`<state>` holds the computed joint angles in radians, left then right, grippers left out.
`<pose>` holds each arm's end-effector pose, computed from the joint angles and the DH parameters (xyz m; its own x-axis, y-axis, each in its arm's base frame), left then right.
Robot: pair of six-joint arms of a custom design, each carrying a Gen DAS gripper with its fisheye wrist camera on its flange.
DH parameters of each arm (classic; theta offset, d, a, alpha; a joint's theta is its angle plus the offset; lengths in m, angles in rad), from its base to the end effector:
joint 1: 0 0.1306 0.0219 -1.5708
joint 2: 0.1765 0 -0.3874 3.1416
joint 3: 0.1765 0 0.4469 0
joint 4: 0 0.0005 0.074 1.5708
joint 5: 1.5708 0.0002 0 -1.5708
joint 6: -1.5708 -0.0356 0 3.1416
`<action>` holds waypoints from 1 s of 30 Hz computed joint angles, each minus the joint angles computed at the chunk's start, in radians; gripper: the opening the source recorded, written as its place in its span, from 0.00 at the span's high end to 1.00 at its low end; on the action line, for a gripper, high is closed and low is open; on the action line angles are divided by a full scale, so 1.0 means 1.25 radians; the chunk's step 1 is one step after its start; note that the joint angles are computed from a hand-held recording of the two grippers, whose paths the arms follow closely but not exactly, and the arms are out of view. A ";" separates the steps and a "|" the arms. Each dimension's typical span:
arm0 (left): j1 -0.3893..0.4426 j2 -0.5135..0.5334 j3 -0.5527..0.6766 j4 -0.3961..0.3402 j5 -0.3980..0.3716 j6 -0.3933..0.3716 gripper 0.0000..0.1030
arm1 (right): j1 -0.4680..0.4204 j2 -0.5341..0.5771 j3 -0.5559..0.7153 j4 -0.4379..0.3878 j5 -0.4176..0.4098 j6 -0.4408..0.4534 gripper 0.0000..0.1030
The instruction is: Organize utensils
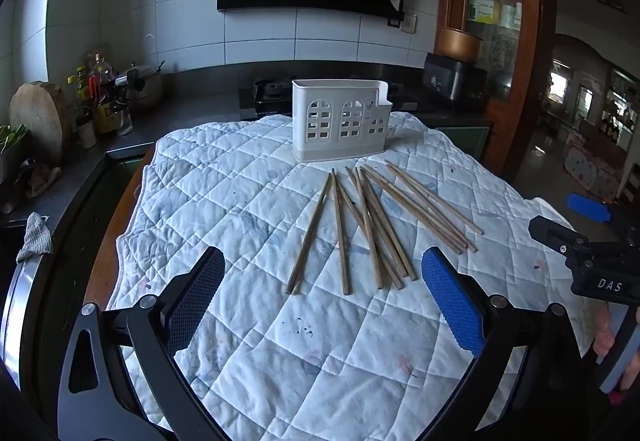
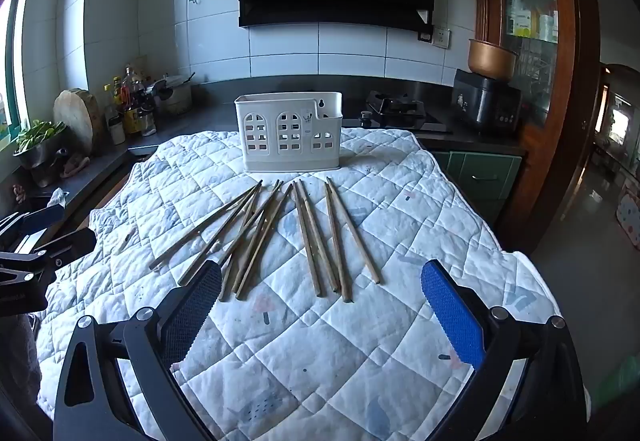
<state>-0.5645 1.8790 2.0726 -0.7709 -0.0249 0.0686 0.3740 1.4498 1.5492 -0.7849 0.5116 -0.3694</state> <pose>0.6192 -0.3917 0.4994 -0.4955 0.2326 -0.8369 0.4844 0.8737 -0.0439 0.5365 0.1913 0.4951 -0.5372 0.1274 -0.8338 0.2447 0.9696 -0.0095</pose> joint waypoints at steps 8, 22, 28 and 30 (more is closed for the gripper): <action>-0.008 -0.004 0.004 0.002 -0.004 0.006 0.05 | 0.004 0.004 0.007 0.003 0.005 0.001 0.06; -0.003 0.001 0.005 -0.004 -0.004 0.002 0.05 | 0.003 0.002 0.001 0.007 -0.002 -0.004 0.06; -0.003 0.000 0.002 -0.003 -0.003 0.002 0.05 | 0.003 0.002 0.000 0.008 -0.003 -0.003 0.06; -0.003 0.000 0.000 -0.002 -0.003 0.003 0.05 | 0.003 0.003 0.002 0.006 -0.003 -0.005 0.06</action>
